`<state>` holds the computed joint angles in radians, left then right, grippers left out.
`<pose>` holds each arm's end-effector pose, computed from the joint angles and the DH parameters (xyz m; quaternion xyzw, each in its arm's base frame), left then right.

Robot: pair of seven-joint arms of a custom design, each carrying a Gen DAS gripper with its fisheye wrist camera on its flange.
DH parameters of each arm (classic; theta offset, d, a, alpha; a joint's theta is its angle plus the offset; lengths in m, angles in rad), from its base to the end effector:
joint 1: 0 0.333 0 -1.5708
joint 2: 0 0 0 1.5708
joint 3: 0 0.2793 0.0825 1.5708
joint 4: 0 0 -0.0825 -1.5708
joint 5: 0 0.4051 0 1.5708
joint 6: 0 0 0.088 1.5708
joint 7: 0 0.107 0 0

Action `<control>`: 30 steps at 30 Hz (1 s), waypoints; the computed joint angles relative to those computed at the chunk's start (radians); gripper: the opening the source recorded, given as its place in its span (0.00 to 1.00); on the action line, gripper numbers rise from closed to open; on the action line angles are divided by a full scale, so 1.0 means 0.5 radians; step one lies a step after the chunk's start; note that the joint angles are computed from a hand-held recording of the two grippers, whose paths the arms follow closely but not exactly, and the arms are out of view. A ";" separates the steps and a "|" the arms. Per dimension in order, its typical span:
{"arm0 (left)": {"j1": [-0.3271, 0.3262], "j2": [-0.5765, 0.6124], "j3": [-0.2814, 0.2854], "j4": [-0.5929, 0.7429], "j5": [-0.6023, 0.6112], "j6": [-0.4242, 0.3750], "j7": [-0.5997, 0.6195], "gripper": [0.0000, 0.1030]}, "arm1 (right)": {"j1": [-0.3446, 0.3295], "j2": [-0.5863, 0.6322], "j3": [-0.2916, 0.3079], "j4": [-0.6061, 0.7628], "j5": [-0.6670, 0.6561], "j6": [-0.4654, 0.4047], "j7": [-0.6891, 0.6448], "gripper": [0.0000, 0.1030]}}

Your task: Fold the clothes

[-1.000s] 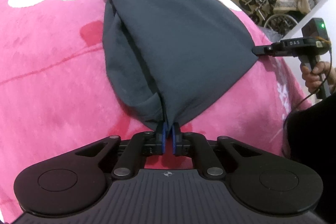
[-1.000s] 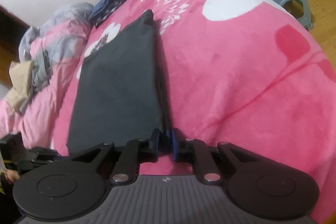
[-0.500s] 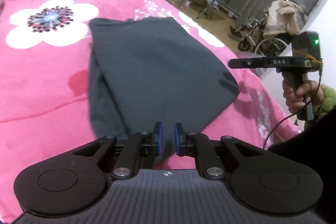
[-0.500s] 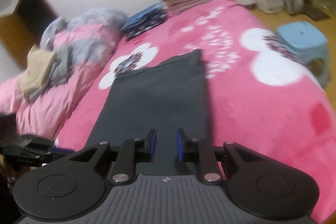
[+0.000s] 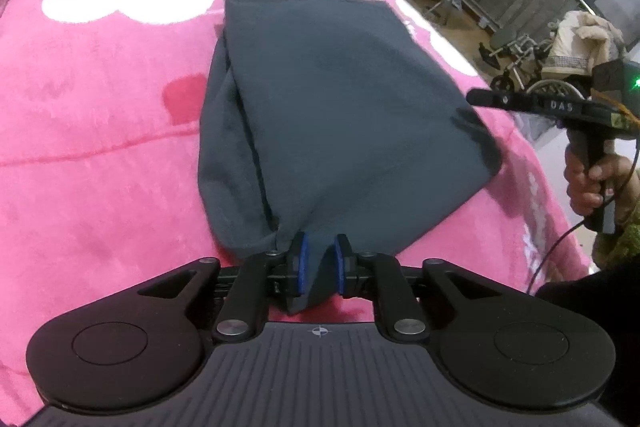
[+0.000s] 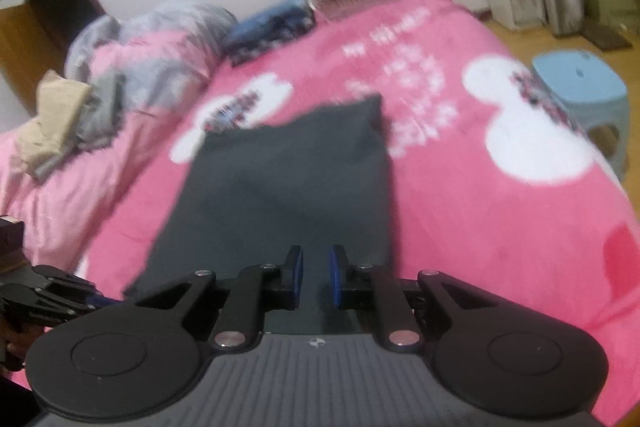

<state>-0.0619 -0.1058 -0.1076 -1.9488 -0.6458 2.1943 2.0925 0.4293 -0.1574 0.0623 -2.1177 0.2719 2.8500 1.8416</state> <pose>0.5741 -0.1218 0.5261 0.5220 -0.7881 0.3253 0.0242 0.5188 0.2633 0.5434 -0.6369 0.6362 -0.0883 0.4264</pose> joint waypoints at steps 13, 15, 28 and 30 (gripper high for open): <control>-0.013 0.096 -0.040 0.024 0.101 0.128 -0.144 0.18 | -0.087 0.340 0.081 0.283 -0.385 -0.121 0.114 0.13; -0.010 0.088 -0.034 0.016 0.077 0.130 -0.148 0.18 | -0.101 0.325 0.093 0.270 -0.382 -0.099 0.120 0.13; -0.002 0.027 -0.023 -0.037 0.142 0.163 -0.301 0.19 | -0.150 0.468 0.099 0.413 -0.678 -0.077 0.539 0.15; 0.001 -0.025 -0.024 -0.072 0.175 0.220 -0.352 0.19 | -0.152 0.451 0.094 0.405 -0.683 -0.062 0.597 0.15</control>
